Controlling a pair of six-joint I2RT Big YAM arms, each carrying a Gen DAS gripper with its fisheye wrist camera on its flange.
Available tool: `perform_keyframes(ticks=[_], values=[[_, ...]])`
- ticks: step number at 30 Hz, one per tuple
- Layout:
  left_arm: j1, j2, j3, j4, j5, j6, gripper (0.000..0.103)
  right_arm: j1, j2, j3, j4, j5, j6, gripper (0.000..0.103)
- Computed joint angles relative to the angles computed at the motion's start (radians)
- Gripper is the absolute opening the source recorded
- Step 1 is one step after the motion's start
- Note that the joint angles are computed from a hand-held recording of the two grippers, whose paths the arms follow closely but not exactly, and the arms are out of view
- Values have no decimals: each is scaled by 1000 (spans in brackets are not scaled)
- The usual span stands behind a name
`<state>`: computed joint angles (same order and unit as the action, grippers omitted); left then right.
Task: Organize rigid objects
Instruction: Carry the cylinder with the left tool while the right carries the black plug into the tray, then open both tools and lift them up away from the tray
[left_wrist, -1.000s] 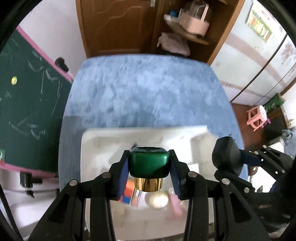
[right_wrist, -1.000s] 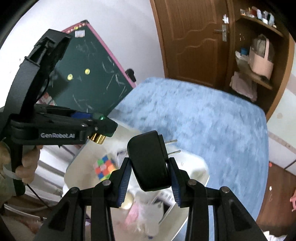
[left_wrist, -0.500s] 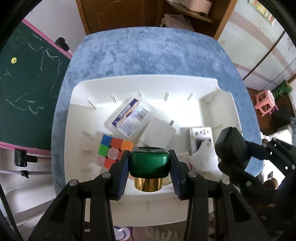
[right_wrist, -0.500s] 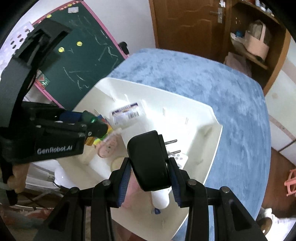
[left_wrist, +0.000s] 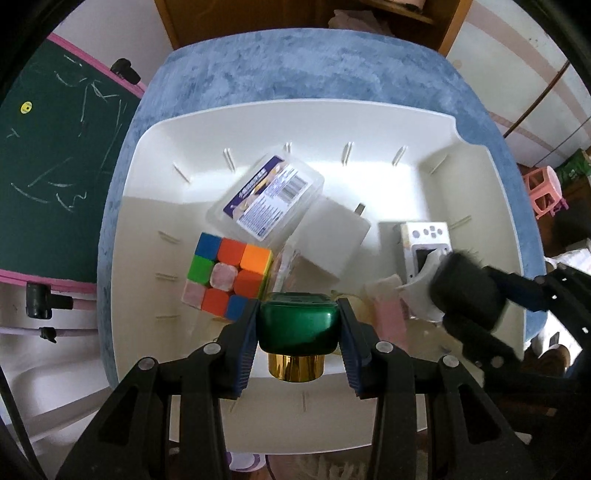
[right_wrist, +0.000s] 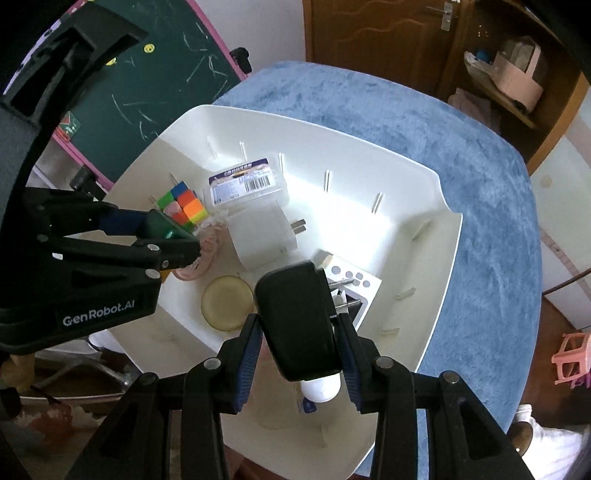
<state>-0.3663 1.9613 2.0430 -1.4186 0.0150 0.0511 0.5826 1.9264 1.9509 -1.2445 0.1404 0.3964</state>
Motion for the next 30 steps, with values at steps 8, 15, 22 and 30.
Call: perform_keyframes(ticks=[8, 15, 22, 30], values=[[-3, -40, -32, 54, -22, -2, 72, 13, -4, 11, 0, 52, -16, 59], [-10, -56, -2, 70, -22, -7, 77, 10, -40, 13, 27, 78, -5, 59], [-16, -89, 3, 87, -9, -43, 77, 2, -86, 5, 46, 99, 47, 62], [-13, -117, 22, 85, -16, -105, 77, -8, -133, 1, 34, 133, 133, 63]])
